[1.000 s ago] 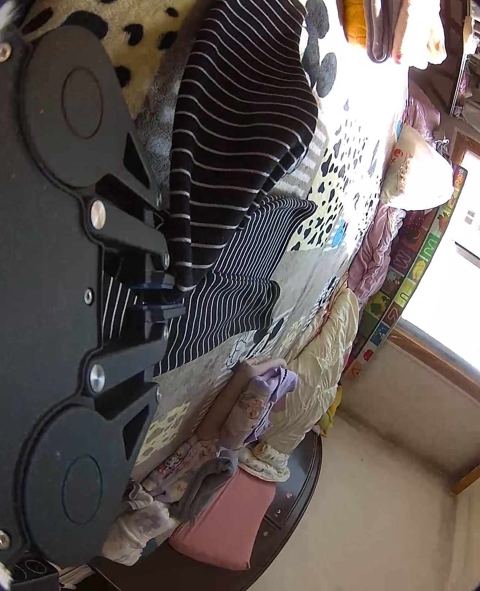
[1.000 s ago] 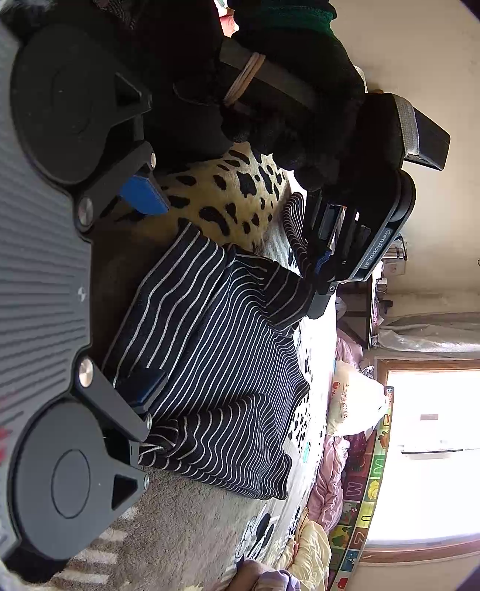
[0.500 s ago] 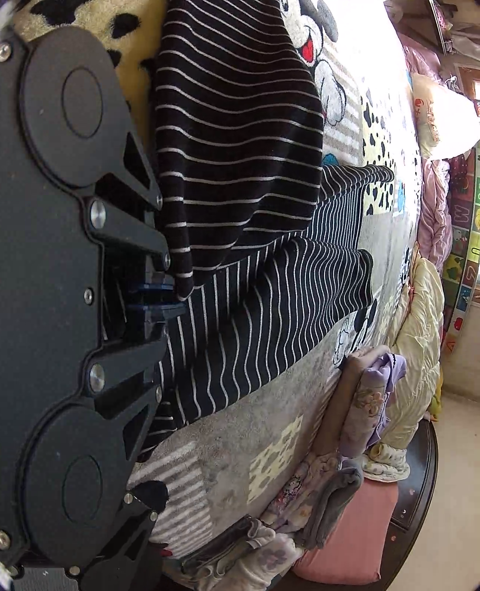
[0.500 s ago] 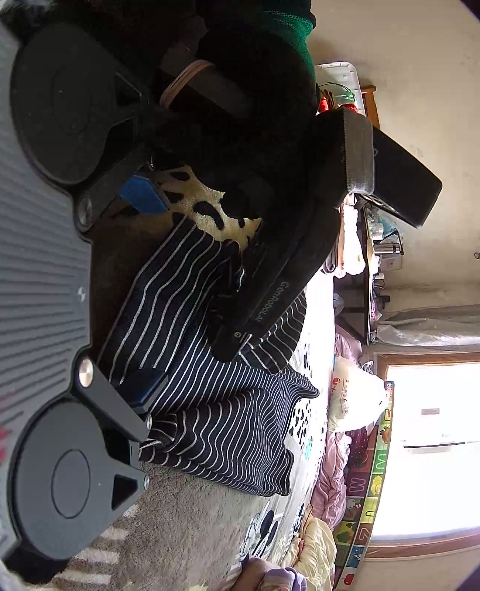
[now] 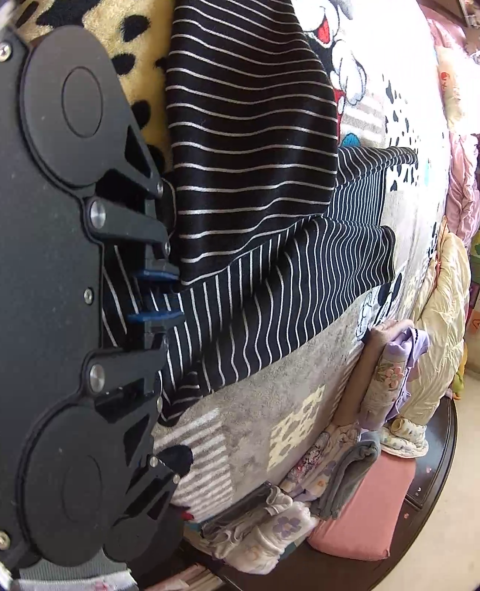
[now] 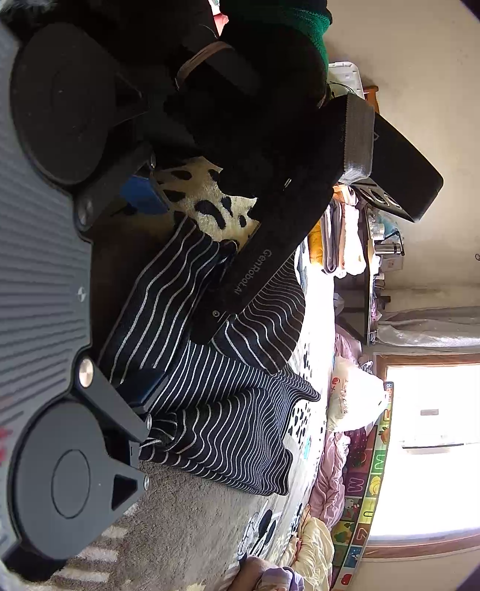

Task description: Fold clothes

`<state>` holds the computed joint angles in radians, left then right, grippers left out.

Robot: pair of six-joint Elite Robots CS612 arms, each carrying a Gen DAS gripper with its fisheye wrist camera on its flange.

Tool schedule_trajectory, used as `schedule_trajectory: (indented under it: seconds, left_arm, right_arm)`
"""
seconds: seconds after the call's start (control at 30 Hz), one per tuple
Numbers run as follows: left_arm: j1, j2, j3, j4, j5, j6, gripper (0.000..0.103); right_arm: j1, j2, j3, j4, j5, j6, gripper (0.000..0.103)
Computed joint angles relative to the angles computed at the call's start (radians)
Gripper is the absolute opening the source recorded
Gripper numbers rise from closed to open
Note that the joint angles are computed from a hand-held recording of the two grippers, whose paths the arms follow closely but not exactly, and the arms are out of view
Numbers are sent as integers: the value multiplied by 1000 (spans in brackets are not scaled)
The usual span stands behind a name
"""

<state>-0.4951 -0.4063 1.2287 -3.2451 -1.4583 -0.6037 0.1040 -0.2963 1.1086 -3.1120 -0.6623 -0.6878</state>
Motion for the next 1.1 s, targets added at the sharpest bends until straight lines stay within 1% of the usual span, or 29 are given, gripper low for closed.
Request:
schedule_trajectory:
  seconds: [0.03,0.1,0.2,0.23,0.3,0.33,0.37,0.43,0.47,0.53,0.6,0.67,0.7,0.73,0.8,0.9,0.97,1.0,1.1]
  left_arm:
    - [2,-11,20,-30,-4,-6,45]
    - [3,-41,75,-100,14,-31,45]
    - [3,-75,153,-179,90,-134,45]
    - [4,-85,177,-203,119,-175,43]
    - [1,-98,203,-194,163,-210,41]
    - [0,-103,214,-184,184,-225,35]
    - [-2,-109,224,-173,204,-240,34]
    - [-9,-111,220,-142,224,-211,27]
    - [-13,-108,210,-127,228,-181,26]
    - [-23,-94,176,-102,234,-100,23]
    - [-30,-76,140,-74,232,-30,22]
    - [-39,-53,93,-7,246,52,22]
    - [-41,-43,65,72,248,78,22]
    - [-42,-38,51,124,248,82,23]
    - [-42,-32,34,185,247,78,23]
    - [-31,-55,61,171,204,29,23]
    - [-26,-74,98,112,202,-6,23]
    - [-25,-85,117,80,213,-27,23]
    - [-11,-105,142,16,243,-85,23]
  right_arm:
    - [0,-2,4,-5,1,-5,89]
    - [-2,-5,12,-20,5,-9,89]
    - [-4,-4,15,-46,10,-2,89]
    - [-5,-3,14,-53,9,3,89]
    - [-5,0,11,-70,8,17,89]
    - [-5,2,9,-77,10,24,89]
    - [-5,3,7,-81,13,30,89]
    - [-4,4,6,-87,14,33,88]
    - [-3,3,6,-83,12,27,87]
    - [-1,-1,11,-60,9,3,81]
    - [-1,-8,20,-37,7,-24,80]
    - [-1,-17,33,-21,14,-61,80]
    - [-1,-21,41,-13,19,-85,80]
    - [0,-28,52,0,21,-121,80]
    - [3,-41,73,34,27,-206,79]
    - [6,-55,97,69,33,-304,78]
    - [5,-56,99,65,40,-307,78]
    - [4,-52,93,58,42,-289,78]
    - [4,-36,63,22,33,-192,79]
